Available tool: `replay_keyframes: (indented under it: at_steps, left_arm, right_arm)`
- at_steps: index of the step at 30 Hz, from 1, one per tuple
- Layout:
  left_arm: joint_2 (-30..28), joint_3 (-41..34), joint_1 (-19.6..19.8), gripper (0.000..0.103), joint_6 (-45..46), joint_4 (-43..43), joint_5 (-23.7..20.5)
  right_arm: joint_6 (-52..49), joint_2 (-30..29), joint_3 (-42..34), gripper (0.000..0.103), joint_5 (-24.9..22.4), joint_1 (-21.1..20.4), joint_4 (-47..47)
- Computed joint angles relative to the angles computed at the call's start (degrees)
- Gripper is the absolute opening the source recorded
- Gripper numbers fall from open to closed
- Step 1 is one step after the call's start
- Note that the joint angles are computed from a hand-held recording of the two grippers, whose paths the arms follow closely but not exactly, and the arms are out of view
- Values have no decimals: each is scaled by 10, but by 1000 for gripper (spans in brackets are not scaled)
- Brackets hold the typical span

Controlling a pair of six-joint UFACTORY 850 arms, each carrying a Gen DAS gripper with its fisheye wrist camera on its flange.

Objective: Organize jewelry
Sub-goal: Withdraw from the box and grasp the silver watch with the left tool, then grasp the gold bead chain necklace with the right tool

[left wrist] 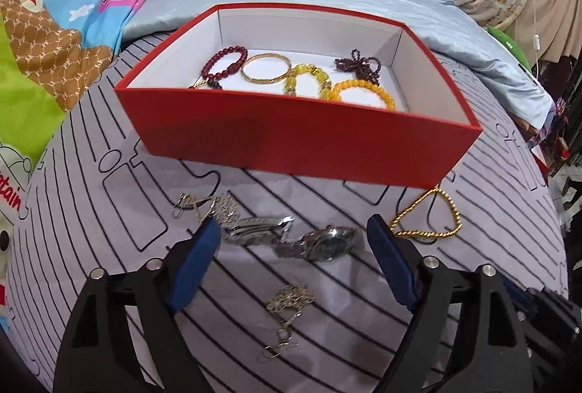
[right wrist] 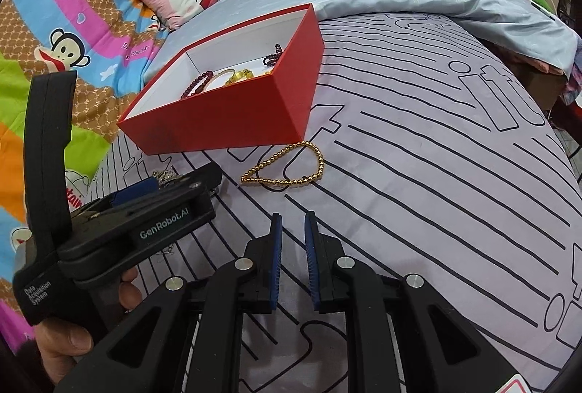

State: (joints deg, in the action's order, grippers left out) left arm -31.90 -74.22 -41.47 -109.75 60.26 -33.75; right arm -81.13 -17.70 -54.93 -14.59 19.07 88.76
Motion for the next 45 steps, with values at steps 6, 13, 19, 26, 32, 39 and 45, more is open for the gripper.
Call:
replay_keyframes:
  at_steps: [6,13,19,26,32,39,45]
  left_arm:
    - [25,41,-2,53,-24,27,3]
    - [56,84,2,38,-85,53,28]
    - [76,112,4,27,-121,81,48]
    - [97,142,2,27,-171,124,61]
    - [110,155,-3,27,-192,136,56]
    - [118,172,-2,27,-212,140,45]
    - [113,176,-9,27,-223,154,26]
  right_arm:
    - [-2,-5,-2,14,-7,3,0]
    - [9,-6,-4,14,-6,11,-11]
    - [9,-6,-5,14,-3,16,-8]
    - [12,-3,-1,14,1,23,-13]
    - [10,-1,2,14,6,26,-9]
    - [21,-6,-4,20,18,21,-12]
    - [61,-23,-24,22,-1,19,-48]
